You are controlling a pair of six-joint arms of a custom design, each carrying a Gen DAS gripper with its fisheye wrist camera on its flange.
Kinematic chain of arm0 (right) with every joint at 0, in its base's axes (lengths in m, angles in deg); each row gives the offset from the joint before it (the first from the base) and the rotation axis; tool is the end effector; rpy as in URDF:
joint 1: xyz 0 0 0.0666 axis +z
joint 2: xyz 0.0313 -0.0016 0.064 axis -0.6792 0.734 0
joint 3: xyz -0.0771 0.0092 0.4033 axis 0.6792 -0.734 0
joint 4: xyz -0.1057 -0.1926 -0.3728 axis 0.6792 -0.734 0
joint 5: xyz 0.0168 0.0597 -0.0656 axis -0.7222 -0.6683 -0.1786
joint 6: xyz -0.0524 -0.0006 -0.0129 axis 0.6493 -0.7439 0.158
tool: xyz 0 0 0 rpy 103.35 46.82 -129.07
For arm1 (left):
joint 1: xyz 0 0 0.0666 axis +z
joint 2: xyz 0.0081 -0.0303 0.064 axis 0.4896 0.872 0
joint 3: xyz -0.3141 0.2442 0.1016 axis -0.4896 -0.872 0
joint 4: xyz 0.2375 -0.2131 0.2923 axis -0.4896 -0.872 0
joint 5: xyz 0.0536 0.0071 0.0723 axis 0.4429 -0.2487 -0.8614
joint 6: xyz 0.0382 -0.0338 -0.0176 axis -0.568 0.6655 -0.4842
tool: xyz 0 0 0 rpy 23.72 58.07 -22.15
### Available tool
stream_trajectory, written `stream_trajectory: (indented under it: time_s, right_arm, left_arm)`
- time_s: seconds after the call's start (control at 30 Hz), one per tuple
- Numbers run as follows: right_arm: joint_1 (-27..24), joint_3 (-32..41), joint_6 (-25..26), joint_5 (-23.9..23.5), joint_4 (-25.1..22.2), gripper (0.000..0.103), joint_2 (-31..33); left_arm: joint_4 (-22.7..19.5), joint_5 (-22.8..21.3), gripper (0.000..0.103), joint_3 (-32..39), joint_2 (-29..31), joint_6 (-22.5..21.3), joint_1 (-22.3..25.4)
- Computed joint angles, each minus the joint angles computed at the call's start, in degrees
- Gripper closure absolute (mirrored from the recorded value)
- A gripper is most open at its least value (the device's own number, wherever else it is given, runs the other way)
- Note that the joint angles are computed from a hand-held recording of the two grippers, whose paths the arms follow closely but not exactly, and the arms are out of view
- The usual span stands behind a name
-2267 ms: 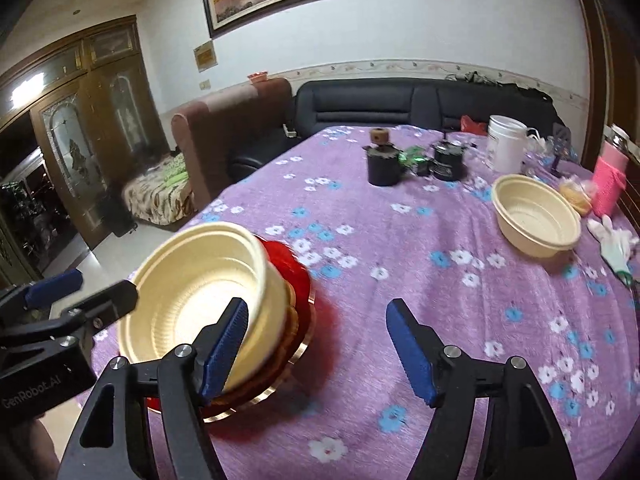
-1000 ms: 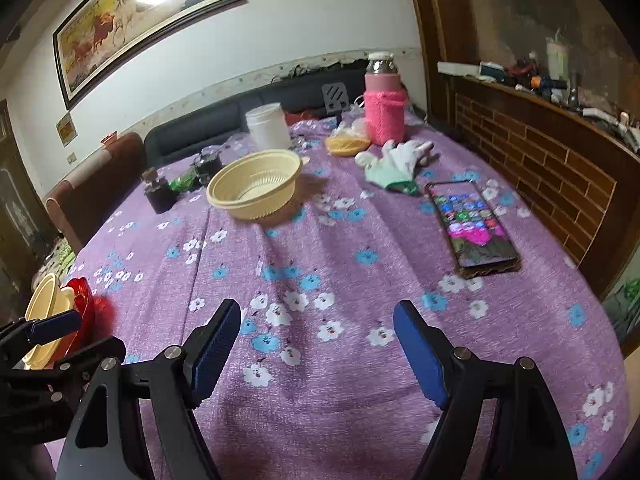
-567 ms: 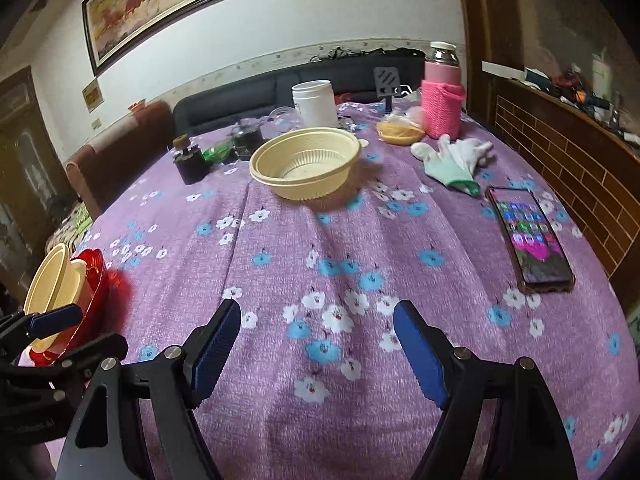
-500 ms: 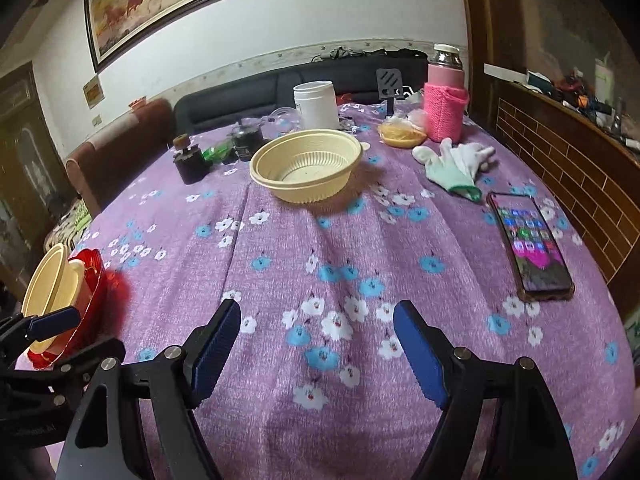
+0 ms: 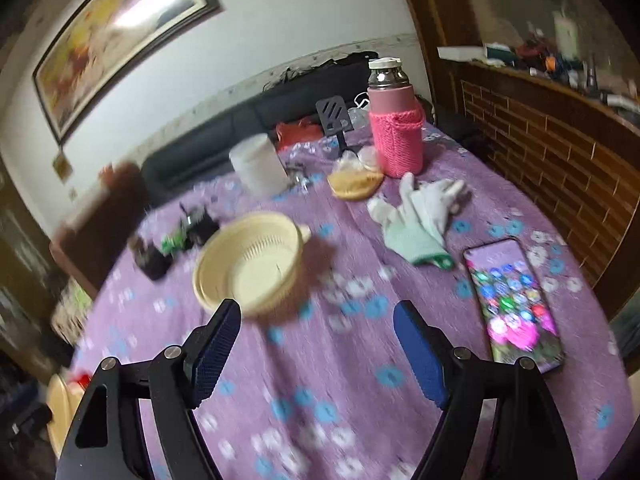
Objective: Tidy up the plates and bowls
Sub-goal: 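Move both grippers to the second cream bowl and grasp its rim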
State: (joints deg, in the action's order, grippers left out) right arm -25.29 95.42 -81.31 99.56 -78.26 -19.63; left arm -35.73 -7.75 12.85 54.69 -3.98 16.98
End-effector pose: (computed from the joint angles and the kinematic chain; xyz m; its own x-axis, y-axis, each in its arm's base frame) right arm 0.3314 0.0918 0.3891 -0.5075 0.5311 -0.6785 0.4096 0.8415 0.3523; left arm 0.3685 -0.0872 0.4404 -0.6633 0.2845 -0.6922 0.4200 0.9070 -0.0297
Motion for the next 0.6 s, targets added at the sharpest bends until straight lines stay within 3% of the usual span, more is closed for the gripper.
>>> stream_trajectory:
  time_s: [0.33, 0.6]
  right_arm:
    - [-6.10, 2.51, -5.77, -6.44, 12.89, 0.020, 10.35]
    - [-9.27, 1.12, -3.42, -13.96, 16.83, 0.021, 14.53]
  left_arm:
    - [-2.72, -1.74, 0.022, 11.88, 11.37, 4.32, -2.88]
    - [-3.06, -5.02, 0.022, 21.39, 25.16, 7.58, -6.15]
